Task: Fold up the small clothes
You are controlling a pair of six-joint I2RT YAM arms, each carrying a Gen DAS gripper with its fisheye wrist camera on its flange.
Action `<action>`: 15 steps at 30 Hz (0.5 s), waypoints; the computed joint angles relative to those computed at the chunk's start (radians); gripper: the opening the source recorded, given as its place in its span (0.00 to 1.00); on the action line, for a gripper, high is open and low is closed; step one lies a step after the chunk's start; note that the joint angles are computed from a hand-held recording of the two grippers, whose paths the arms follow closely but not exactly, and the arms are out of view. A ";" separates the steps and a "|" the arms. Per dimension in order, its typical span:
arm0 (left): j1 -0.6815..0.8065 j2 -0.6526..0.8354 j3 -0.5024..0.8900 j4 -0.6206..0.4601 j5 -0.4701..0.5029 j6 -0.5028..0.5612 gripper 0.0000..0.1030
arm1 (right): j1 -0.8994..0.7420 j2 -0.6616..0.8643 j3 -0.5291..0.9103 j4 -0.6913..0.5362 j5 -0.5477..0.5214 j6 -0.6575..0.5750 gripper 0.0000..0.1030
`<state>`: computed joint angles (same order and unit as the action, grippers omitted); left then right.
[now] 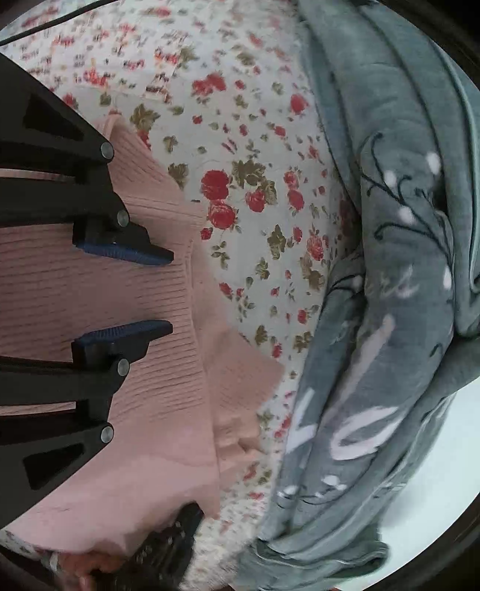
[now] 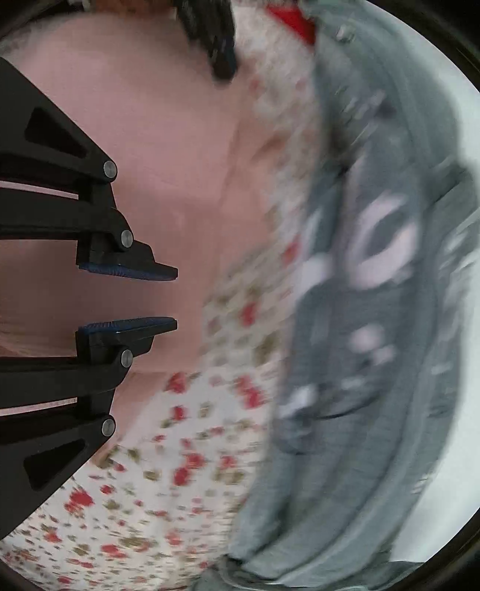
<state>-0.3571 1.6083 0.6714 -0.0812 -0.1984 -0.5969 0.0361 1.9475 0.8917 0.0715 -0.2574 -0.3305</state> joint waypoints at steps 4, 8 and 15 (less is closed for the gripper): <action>0.012 -0.023 -0.036 0.035 0.021 -0.009 0.29 | -0.044 0.006 0.045 -0.051 -0.062 0.043 0.07; 0.006 -0.111 -0.070 -0.011 0.022 -0.033 0.29 | -0.055 -0.039 0.029 -0.061 -0.028 0.001 0.07; -0.055 -0.442 -0.188 -0.214 -0.063 -0.126 0.37 | -0.221 -0.219 -0.083 -0.094 -0.081 -0.079 0.24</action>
<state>-0.4126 1.1661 0.4831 -0.2952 -0.2617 -0.7225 -0.1847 1.7285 0.8088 -0.0229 -0.3382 -0.4100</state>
